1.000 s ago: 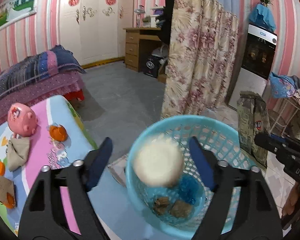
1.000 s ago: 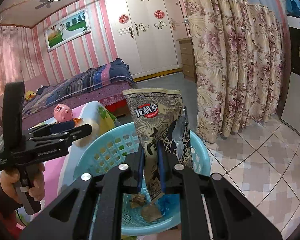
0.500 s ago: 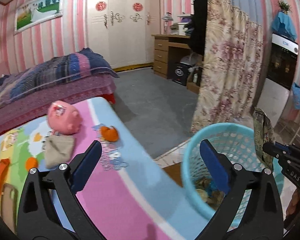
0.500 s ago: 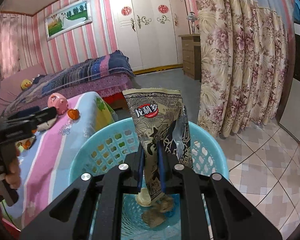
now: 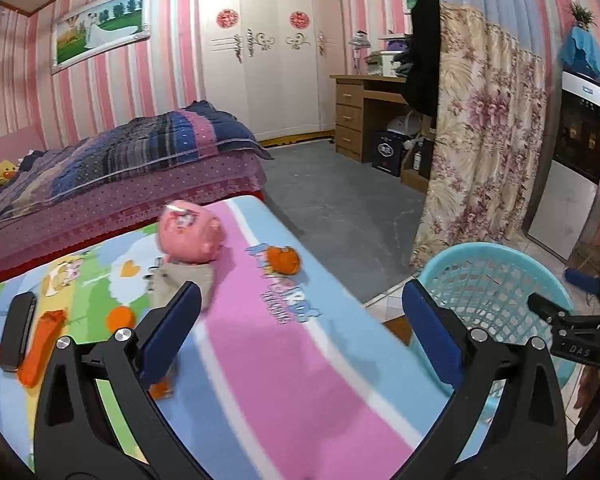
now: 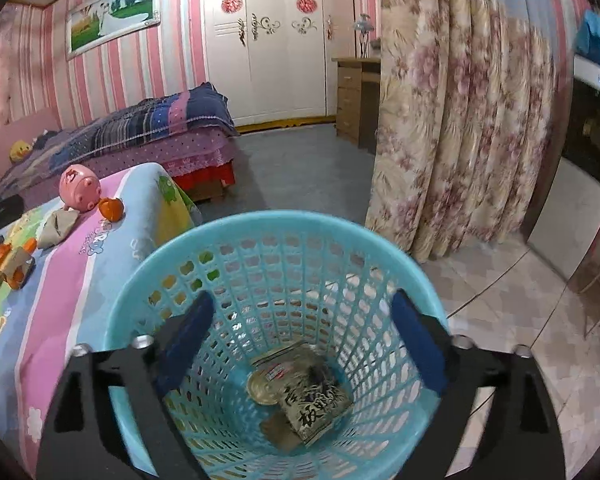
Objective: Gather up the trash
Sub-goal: 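Return both tools to the bed and grasp the orange mesh bag with the left tool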
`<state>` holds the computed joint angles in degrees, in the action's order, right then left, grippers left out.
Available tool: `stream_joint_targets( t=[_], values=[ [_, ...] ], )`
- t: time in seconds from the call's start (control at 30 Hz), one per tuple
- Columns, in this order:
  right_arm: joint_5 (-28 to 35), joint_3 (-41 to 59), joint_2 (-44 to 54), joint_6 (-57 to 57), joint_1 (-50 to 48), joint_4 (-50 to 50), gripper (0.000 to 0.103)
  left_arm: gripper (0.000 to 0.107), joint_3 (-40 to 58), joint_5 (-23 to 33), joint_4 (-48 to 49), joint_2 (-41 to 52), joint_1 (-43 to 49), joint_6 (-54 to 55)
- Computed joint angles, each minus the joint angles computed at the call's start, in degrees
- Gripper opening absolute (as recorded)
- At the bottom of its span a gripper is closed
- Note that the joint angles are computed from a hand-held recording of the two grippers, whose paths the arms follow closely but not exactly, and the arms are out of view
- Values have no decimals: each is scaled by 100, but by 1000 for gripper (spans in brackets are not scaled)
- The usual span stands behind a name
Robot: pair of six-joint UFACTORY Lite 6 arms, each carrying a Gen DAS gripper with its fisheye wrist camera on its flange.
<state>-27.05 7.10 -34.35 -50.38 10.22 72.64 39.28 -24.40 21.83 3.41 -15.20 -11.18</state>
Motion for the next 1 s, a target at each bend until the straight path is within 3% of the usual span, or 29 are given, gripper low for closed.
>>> stream_joint_targets(
  t=[0.13, 0.33, 0.4, 0.53, 0.73, 0.83, 1.0],
  values=[
    [-960, 547, 127, -945, 1263, 1256, 98, 97, -71, 22, 1351, -319, 854, -1058],
    [-1702, 1627, 1078, -759, 2561, 1486, 98, 97, 434, -162, 3305, -61, 2341, -2368],
    [-1691, 1977, 1466, -533, 2714, 1364, 98, 97, 815, -268, 3903, 287, 2916, -2690],
    [-1609, 3033, 2633, -294, 2934, 1272, 98, 97, 1656, -331, 4207, 1065, 3684, -2710],
    [-1432, 4534, 4222, -319, 3171, 1166, 98, 97, 3415, 12, 4874, 2568, 4309, -3117],
    [-1071, 5252, 4982, -281, 3119, 1102, 98, 97, 4364, 248, 5661, 3372, 4470, -3962],
    [-530, 6443, 6146, -376, 3088, 1271, 98, 97, 5893, 427, 7918, 4632, 4606, -6478]
  ],
)
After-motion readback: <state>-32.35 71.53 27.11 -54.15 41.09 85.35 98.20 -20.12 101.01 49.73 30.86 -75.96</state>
